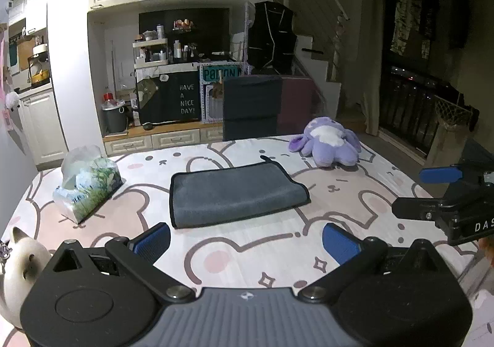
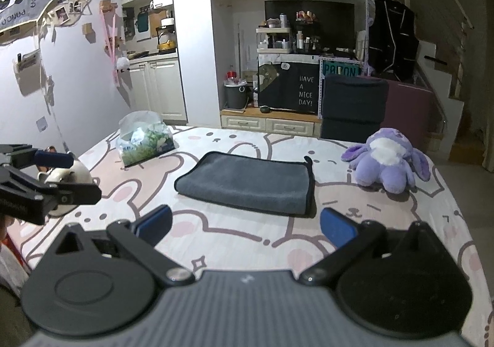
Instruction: Fold towel
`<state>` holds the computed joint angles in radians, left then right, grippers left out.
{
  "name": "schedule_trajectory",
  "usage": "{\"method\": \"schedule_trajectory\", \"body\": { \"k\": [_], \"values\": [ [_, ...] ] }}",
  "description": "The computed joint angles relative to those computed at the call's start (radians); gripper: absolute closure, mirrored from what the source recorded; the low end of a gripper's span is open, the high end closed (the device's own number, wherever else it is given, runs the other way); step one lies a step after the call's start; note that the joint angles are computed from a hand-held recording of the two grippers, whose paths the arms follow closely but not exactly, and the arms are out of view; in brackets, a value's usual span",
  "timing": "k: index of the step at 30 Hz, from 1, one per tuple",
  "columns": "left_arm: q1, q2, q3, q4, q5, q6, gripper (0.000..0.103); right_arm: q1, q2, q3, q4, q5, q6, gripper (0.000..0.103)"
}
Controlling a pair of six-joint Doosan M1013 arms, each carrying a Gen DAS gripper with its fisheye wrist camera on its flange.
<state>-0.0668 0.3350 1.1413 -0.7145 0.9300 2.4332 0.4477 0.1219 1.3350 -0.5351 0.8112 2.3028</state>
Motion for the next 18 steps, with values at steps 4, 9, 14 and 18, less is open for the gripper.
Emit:
{"method": "schedule_trajectory", "body": {
  "k": [4, 9, 14, 18],
  "values": [
    [0.003, -0.011, 0.018, -0.006, -0.002, 0.014, 0.0, 0.008, -0.004, 0.007, 0.0, 0.005, -0.005, 0.0],
    [0.008, -0.026, 0.044, -0.024, -0.001, 0.038, 0.0, 0.02, -0.012, 0.018, -0.012, 0.013, 0.01, 0.0],
    [0.012, -0.038, 0.066, -0.028, -0.007, 0.049, 0.0, 0.031, -0.016, 0.025, -0.04, 0.024, 0.025, 0.0],
    [0.015, -0.047, 0.084, -0.028, -0.02, 0.059, 0.0, 0.039, -0.02, 0.031, -0.066, 0.035, 0.049, 0.0]
  ]
}}
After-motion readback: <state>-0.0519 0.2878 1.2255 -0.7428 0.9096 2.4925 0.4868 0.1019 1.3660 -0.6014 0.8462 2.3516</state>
